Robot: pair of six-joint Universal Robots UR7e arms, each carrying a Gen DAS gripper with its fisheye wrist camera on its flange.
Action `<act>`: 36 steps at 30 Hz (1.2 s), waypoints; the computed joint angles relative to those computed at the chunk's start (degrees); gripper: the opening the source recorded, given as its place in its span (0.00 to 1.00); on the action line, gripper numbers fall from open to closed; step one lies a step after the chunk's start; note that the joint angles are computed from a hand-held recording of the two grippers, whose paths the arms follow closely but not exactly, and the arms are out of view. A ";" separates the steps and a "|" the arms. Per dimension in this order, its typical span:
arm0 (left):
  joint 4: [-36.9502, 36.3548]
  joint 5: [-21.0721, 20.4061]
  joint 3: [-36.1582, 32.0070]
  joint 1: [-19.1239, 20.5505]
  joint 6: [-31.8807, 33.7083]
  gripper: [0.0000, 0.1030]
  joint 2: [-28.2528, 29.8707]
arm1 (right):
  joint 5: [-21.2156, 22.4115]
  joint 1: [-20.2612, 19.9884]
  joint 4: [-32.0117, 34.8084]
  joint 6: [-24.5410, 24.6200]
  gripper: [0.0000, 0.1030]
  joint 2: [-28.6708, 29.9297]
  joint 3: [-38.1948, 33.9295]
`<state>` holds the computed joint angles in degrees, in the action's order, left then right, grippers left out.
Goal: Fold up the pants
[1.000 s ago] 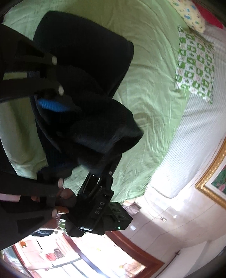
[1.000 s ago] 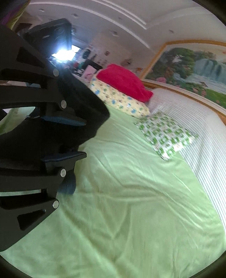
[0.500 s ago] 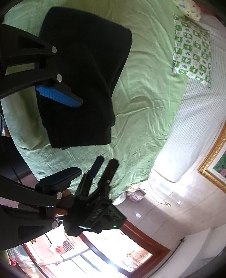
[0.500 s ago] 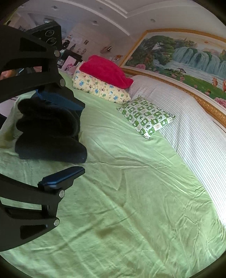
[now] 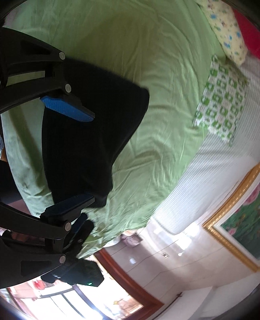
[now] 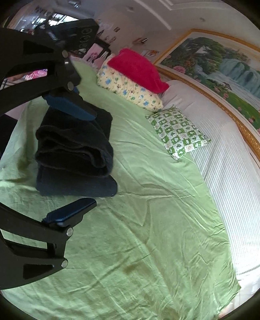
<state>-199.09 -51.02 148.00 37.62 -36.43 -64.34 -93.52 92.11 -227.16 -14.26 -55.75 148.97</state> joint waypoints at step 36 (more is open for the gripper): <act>1.64 -3.01 1.90 11.52 -3.82 0.79 -4.79 | -12.66 4.37 -1.99 2.29 0.91 8.13 -2.63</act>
<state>-197.45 -54.03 149.90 49.14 -40.25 -69.13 -106.17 96.48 -229.16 -11.97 -47.62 146.35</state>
